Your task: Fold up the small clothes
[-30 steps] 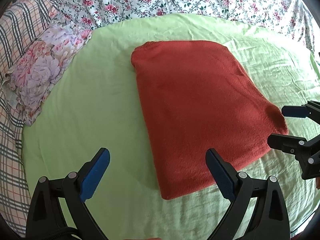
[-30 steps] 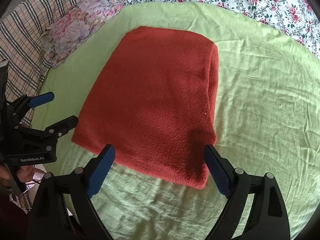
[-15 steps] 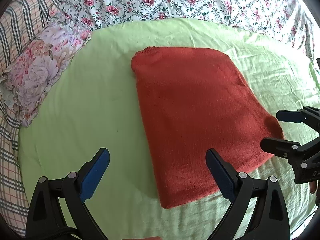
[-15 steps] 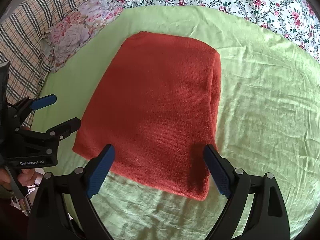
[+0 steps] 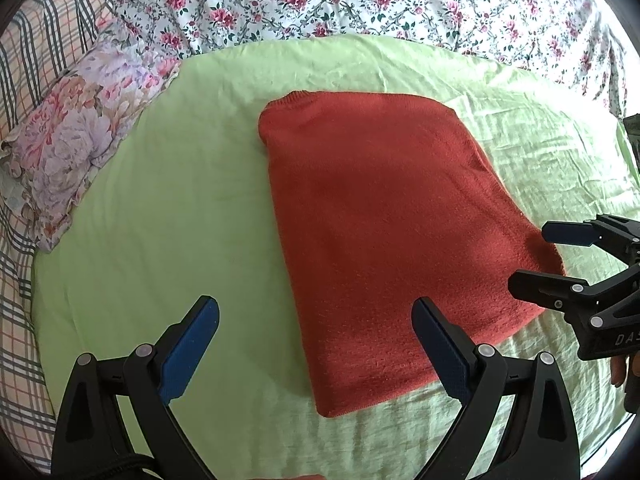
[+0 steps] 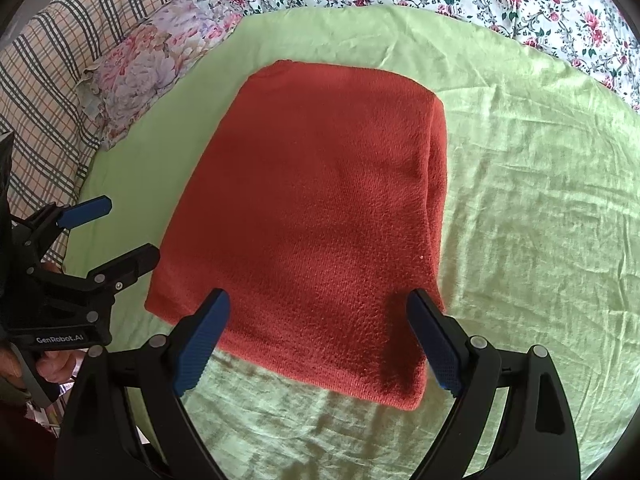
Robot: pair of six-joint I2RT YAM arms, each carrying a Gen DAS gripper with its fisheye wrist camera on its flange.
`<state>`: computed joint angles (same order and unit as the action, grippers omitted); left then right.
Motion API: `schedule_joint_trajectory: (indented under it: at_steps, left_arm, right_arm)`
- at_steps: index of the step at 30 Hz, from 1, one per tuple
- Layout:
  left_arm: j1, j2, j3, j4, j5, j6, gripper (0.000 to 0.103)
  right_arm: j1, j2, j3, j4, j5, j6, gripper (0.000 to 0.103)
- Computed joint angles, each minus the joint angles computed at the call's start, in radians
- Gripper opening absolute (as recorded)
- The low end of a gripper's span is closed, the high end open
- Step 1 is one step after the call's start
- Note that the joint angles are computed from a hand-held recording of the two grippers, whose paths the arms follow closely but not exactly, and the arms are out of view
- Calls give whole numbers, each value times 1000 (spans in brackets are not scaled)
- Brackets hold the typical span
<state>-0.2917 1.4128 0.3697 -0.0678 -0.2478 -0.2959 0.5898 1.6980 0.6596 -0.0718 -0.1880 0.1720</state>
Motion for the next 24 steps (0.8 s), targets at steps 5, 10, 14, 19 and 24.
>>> schedule_joint_trajectory:
  at_steps: [5,10,14,19,24]
  left_arm:
    - [-1,1,0,2,-1,0,97]
    - [-1,2,-1,1,0,-3,97]
    - [-3,2,-1,0,1,-11,97]
    - [-2,3,-5,6,0,-14,97]
    - [6,11,-6,13,13,-23,97]
  right_arm:
    - [-2,12,4,7,-2,6,90]
    - [4,15,3,15,3,7,90]
    - [3,25,11,15,1,-1,90]
    - [4,29,11,17,-2,-1,90]
    - [3,29,12,18,-2,-1,90]
